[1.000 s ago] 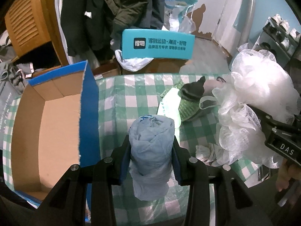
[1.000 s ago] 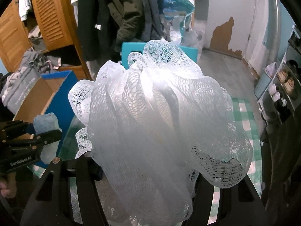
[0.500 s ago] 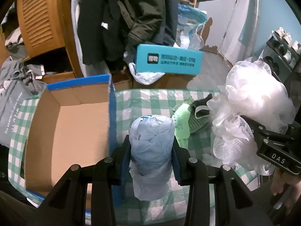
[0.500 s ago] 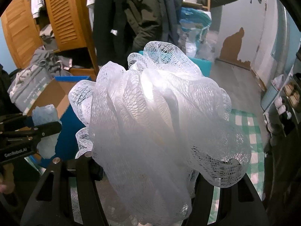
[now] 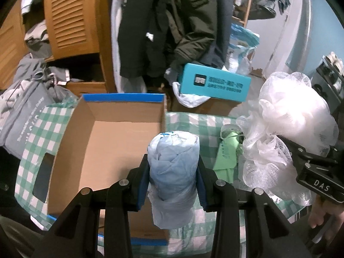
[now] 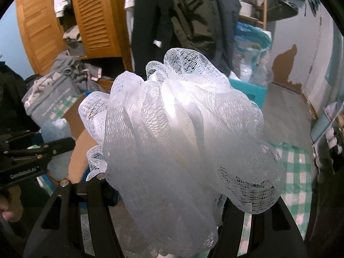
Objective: Organize soft objects
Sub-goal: 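Lift the bath puff with the right tool while the left tool carries the blue sock toward the box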
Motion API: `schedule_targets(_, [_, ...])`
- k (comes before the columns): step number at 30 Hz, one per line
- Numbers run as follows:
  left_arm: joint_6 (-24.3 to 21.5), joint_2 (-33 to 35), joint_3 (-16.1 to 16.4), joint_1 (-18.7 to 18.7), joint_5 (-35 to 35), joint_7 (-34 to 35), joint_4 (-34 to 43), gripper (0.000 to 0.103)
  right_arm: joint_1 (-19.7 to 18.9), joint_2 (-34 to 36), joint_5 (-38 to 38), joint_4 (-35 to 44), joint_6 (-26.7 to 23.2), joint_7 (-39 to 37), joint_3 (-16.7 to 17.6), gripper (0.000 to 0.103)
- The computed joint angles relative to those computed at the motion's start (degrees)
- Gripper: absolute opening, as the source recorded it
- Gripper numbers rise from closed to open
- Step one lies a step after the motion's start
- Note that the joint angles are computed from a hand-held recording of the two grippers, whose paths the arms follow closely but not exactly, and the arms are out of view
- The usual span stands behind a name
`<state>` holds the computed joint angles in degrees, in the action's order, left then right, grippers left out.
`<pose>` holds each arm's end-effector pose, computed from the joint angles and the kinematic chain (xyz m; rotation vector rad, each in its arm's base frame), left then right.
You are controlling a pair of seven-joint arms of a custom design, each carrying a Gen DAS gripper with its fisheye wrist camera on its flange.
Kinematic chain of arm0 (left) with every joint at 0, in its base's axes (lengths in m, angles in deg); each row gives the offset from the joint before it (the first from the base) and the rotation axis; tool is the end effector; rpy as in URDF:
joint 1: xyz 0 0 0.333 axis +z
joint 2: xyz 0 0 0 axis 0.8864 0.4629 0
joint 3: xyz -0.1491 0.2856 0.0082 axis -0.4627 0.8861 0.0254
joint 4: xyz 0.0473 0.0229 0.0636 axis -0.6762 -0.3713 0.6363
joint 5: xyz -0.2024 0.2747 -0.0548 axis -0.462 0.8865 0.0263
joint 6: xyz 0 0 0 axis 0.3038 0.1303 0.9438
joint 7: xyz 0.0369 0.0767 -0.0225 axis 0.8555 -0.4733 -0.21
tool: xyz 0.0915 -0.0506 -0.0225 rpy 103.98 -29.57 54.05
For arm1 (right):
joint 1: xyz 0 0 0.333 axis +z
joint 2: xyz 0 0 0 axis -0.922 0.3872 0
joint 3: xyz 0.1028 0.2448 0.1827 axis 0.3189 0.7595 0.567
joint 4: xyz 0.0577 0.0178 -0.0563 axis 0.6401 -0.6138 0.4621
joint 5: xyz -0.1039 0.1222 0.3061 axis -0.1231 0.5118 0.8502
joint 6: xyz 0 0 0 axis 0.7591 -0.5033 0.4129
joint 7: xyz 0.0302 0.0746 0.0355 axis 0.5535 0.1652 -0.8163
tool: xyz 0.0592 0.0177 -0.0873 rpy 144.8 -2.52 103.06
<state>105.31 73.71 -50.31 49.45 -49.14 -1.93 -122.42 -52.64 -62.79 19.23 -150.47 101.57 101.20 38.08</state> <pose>0.4310 -0.1999 0.5975 -2.0146 1.6853 -0.6577 0.4954 0.1580 0.6005 -2.0473 1.2338 -0.3360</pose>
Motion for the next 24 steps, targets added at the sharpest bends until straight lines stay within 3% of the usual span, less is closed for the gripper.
schedule_targets(24, [-0.24,-6.41,4.67,4.86,-1.07,-0.63,-8.68,0.039,7.31,9.41,-6.52,12.13,-3.02,5.15,3.49,0.061])
